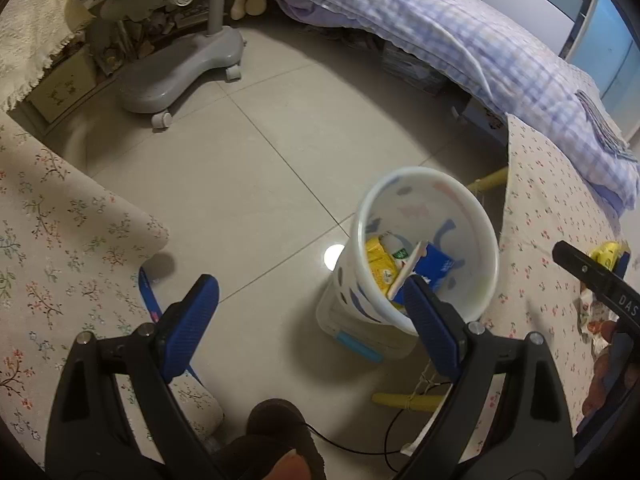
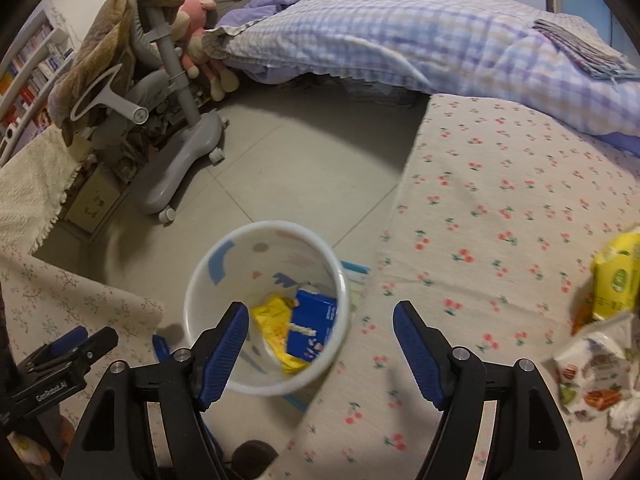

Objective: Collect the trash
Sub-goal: 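Carry the yellow bag and blue box over the bucket and open both tools, then move both open tools back toward the remaining trash on the table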

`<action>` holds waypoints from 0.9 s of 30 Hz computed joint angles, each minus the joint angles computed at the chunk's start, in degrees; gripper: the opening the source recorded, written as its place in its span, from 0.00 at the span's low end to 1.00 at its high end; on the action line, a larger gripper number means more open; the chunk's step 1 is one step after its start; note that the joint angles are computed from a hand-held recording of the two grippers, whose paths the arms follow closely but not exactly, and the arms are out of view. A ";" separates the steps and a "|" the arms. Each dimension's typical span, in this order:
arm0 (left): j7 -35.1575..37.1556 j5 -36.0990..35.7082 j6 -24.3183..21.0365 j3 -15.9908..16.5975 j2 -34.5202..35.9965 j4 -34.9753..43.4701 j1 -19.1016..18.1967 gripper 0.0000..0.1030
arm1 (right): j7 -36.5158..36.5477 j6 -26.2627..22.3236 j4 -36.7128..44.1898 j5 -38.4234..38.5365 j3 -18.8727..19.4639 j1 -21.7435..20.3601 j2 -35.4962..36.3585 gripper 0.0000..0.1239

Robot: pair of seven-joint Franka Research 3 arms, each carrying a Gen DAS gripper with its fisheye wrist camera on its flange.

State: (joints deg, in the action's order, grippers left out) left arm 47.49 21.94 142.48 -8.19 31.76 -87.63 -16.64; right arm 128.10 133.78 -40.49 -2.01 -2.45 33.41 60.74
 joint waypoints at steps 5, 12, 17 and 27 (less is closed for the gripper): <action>3.70 -3.82 1.47 -2.48 0.25 -0.57 1.57 0.91 | 1.81 5.29 -18.53 -1.92 -1.38 0.76 -11.41 0.62; 6.52 -4.66 1.51 -2.59 0.76 -0.14 0.04 0.96 | 5.20 11.78 -38.55 -6.28 -2.77 0.99 -24.30 0.63; 8.06 -5.22 1.67 -3.05 0.74 -0.42 -0.45 0.96 | 9.07 15.69 -50.94 -10.87 -3.87 0.84 -32.42 0.64; 8.86 -5.10 0.40 -3.30 2.34 2.09 -2.95 0.97 | 20.41 19.58 -70.35 -21.82 -3.83 -2.64 -45.74 0.64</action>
